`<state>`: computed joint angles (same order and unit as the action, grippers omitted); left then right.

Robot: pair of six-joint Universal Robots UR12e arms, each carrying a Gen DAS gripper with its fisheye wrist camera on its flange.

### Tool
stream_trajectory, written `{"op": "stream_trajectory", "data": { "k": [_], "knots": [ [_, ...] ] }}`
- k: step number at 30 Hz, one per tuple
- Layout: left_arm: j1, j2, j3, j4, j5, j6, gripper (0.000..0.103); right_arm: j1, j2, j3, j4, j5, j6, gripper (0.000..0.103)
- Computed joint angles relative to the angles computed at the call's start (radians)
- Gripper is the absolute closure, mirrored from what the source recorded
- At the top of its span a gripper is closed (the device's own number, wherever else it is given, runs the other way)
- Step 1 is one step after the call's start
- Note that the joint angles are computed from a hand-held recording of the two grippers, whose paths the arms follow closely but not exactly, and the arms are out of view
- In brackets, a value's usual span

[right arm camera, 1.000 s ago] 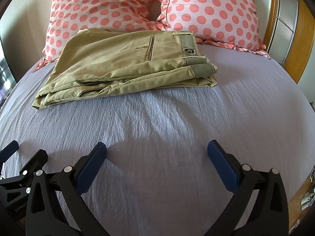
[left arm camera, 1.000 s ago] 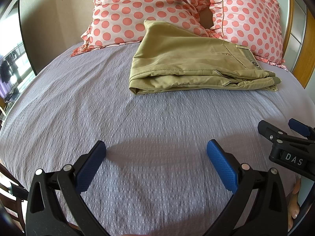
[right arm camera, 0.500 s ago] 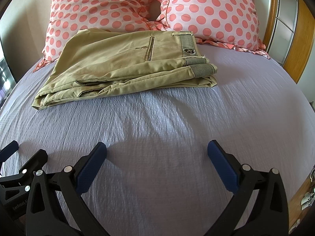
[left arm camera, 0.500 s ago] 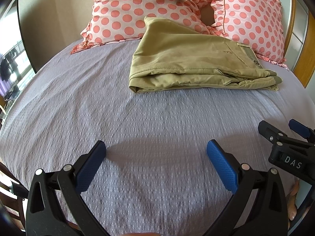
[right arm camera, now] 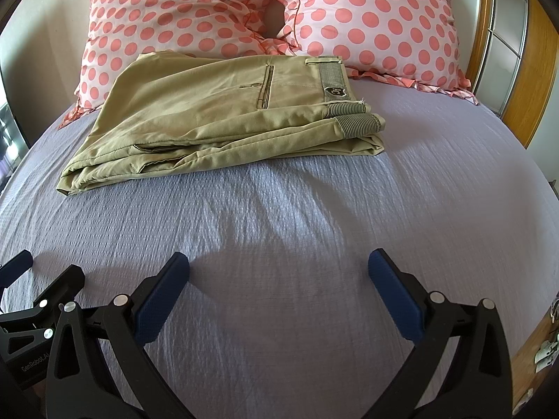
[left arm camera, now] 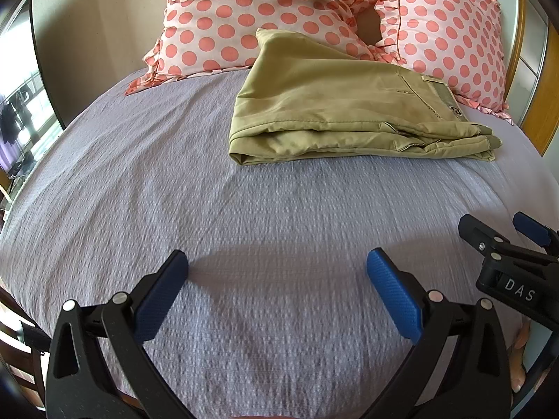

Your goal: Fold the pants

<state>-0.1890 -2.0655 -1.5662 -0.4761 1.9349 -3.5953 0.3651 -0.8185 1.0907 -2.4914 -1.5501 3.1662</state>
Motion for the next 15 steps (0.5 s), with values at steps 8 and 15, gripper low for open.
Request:
{"op": "stream_trajectory", "data": {
  "k": [8,15],
  "knots": [
    [0.000,0.000,-0.002,0.004,0.001,0.002,0.002,0.000,0.000,0.001,-0.001,0.000,-0.001,0.001],
    [-0.001,0.000,-0.003,0.007,0.002,0.003,0.002,0.000,0.000,0.001,-0.002,0.000,0.001,0.001]
  ]
}}
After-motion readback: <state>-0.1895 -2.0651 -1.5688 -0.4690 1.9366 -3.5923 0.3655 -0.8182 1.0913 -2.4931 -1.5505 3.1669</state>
